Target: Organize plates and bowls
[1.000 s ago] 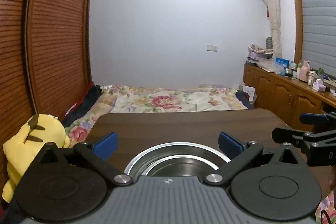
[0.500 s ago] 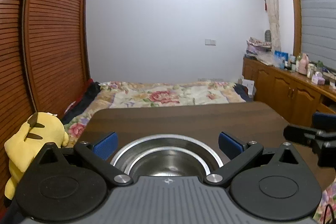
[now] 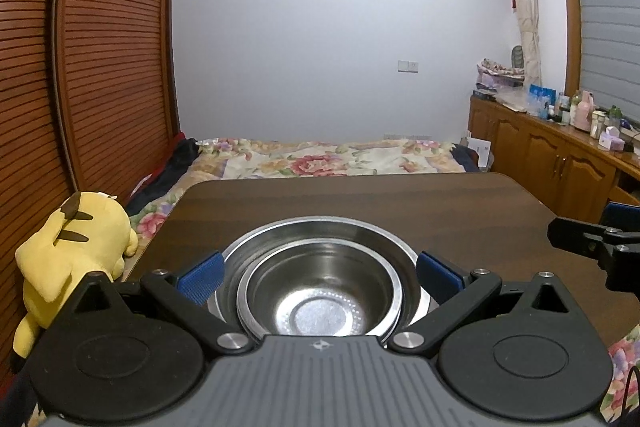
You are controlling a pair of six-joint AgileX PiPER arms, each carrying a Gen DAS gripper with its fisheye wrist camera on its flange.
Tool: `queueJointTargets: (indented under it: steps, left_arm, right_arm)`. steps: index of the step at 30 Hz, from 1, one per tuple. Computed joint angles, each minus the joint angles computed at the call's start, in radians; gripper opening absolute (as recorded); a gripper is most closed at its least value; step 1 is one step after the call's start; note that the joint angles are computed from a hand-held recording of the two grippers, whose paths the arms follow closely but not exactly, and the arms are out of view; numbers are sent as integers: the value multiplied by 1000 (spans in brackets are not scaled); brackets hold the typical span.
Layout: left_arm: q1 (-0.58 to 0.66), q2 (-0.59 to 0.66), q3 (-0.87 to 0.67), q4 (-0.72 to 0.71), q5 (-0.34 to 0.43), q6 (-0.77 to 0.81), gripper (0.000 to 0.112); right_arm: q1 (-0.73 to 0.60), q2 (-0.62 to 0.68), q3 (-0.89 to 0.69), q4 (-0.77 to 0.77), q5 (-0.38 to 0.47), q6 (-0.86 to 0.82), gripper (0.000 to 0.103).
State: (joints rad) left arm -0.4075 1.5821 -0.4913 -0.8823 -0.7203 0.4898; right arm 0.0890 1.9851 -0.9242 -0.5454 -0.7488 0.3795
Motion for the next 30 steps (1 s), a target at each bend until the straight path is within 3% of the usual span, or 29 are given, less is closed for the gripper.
queueJointTargets:
  steps: [30]
  left_arm:
    - [-37,101,30,24,-86,-105,103]
  right_arm:
    - [-7,33,25,49,-9,-32,103]
